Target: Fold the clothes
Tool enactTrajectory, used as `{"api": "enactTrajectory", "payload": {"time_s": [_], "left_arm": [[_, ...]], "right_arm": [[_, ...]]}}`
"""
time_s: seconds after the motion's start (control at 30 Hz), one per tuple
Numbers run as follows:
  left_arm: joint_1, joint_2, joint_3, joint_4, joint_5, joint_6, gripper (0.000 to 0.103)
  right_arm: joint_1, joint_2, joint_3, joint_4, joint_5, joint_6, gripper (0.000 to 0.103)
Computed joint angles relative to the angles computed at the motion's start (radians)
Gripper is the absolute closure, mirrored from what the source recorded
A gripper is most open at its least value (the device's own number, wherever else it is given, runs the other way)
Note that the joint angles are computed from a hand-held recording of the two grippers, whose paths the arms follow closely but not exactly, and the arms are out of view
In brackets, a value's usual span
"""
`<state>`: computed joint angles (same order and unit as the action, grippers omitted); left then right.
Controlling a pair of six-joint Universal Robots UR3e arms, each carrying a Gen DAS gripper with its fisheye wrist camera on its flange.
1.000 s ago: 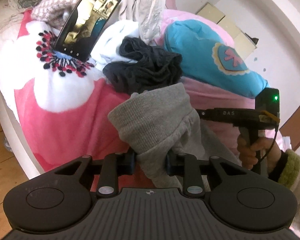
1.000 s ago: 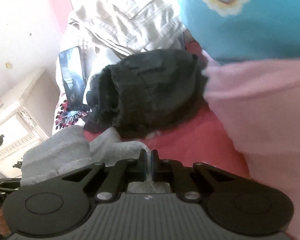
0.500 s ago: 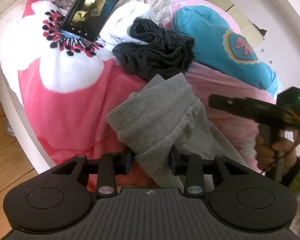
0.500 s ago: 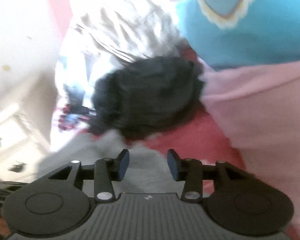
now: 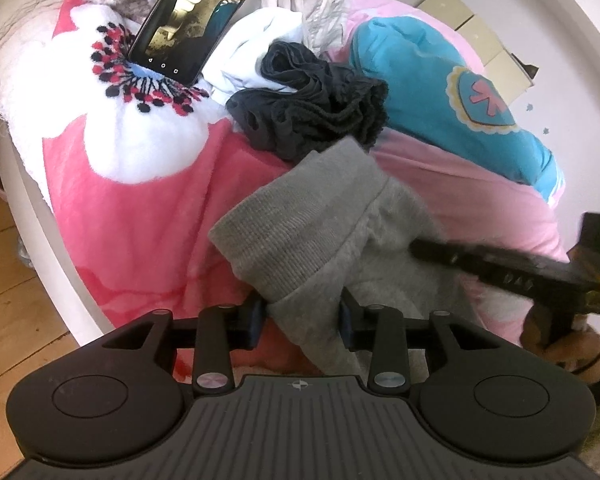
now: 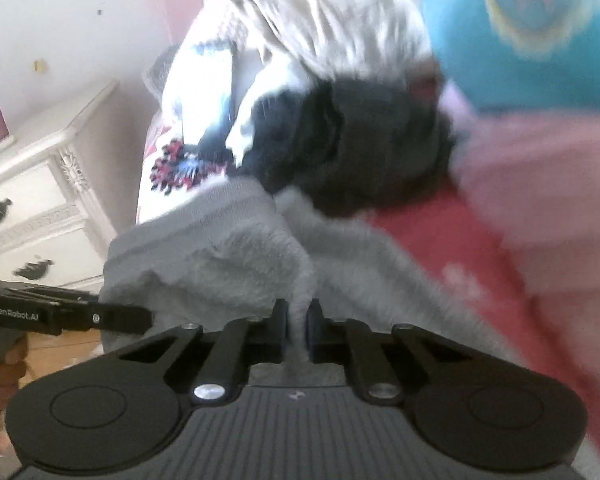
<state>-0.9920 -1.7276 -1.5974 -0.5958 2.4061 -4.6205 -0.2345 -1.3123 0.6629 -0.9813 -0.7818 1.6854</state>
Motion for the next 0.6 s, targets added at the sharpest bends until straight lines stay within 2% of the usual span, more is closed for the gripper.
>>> {"api": "enactTrajectory", "payload": {"time_s": [0.13, 0.3, 0.43, 0.5, 0.6], "left_arm": [[0.002, -0.01, 0.016, 0.003, 0.001, 0.004, 0.063], [0.009, -0.019, 0.03, 0.003, -0.012, 0.008, 0.061], [0.014, -0.018, 0.039, -0.003, -0.016, 0.013, 0.061], [0.018, -0.016, 0.03, 0.008, -0.022, 0.014, 0.061], [0.024, -0.014, 0.017, 0.022, -0.033, 0.015, 0.061]], "right_arm": [[0.004, -0.078, 0.097, -0.139, 0.062, 0.004, 0.094], [0.065, -0.102, 0.276, -0.448, -0.005, 0.124, 0.094], [0.06, -0.101, 0.306, -0.499, 0.018, 0.165, 0.095], [0.058, -0.095, 0.304, -0.514, 0.034, 0.184, 0.102], [0.075, -0.065, 0.284, -0.525, 0.018, 0.21, 0.102]]}}
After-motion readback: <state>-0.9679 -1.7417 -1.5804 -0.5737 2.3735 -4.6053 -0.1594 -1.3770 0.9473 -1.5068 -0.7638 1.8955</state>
